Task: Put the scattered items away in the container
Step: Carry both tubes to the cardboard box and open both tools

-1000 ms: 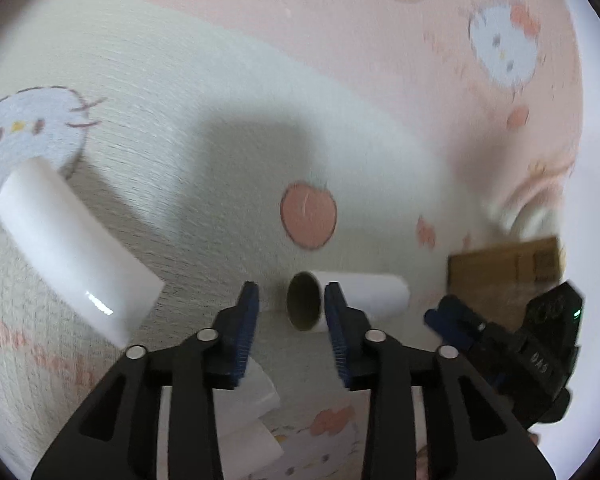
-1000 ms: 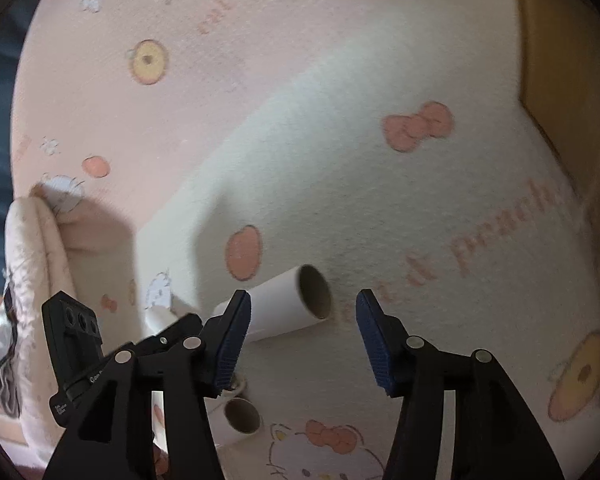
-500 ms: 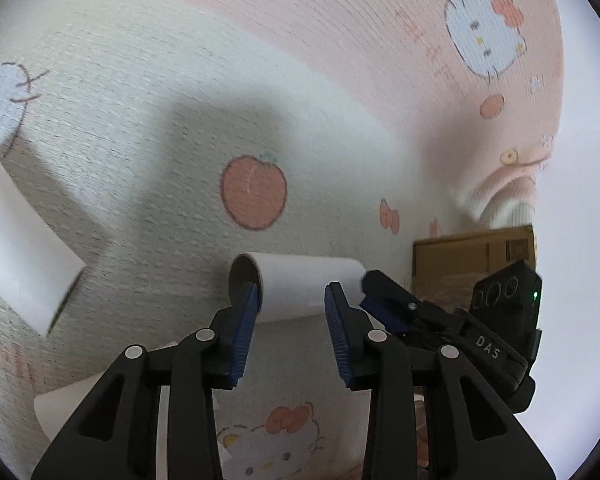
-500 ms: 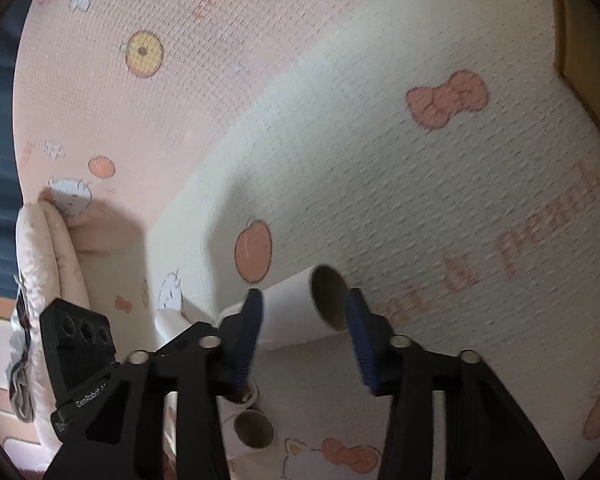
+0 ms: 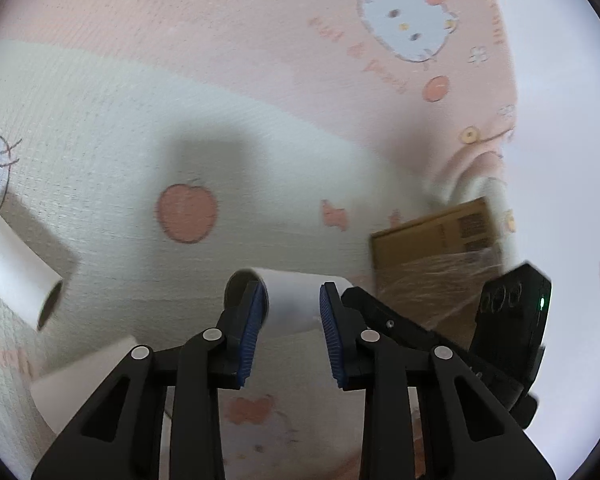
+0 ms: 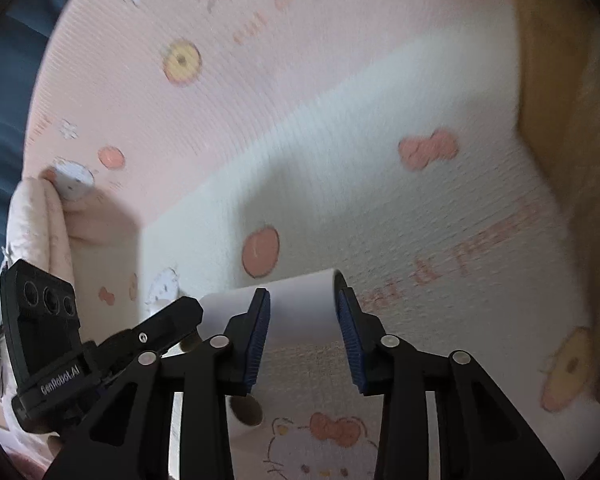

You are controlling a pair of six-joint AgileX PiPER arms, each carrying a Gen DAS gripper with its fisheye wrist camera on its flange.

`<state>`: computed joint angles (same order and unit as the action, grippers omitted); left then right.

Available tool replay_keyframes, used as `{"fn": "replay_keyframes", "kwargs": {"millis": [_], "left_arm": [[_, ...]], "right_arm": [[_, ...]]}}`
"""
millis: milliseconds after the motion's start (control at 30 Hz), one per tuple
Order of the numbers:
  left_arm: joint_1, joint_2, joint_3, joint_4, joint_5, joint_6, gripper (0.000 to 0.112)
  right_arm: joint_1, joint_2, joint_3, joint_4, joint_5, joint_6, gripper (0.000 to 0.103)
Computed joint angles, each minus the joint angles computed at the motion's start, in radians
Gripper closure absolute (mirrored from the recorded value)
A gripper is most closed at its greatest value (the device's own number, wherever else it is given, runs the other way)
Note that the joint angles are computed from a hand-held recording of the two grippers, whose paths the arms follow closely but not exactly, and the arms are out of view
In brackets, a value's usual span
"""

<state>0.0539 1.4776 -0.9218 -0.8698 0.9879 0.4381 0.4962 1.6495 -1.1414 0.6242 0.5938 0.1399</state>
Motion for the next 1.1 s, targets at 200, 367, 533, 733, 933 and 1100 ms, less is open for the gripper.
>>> {"fn": "replay_keyframes", "kwargs": {"millis": [200,367,533,733,933,1100], "left_arm": [[-0.092,-0.102,-0.099,-0.026,0.073,-0.103,0.087],[-0.255,-0.137,-0.239,-0.033,0.067,-0.223,0.087],[-0.444,-0.075,-0.410,-0.005,0.015,-0.316,0.087],[-0.652,0.109,-0.614,0.030,-0.040,-0.450,0.087],[-0.787,0.337,-0.853,0.126,-0.008,-0.597,0.087],[-0.811,0.482,-0.980,0.163,0.051,-0.682,0.087]], "right_arm": [[-0.041,-0.244,0.058,-0.163,0.026,0.188,0.073],[-0.083,-0.422,-0.024,-0.390,0.155,0.339,0.073],[-0.249,-0.538,-0.104,-0.389,0.292,0.263,0.073],[-0.695,-0.522,-0.157,-0.089,0.476,-0.101,0.073],[-0.898,-0.356,-0.218,-0.026,0.561,-0.269,0.073],[-0.954,-0.203,-0.268,0.000,0.590,-0.338,0.073]]}}
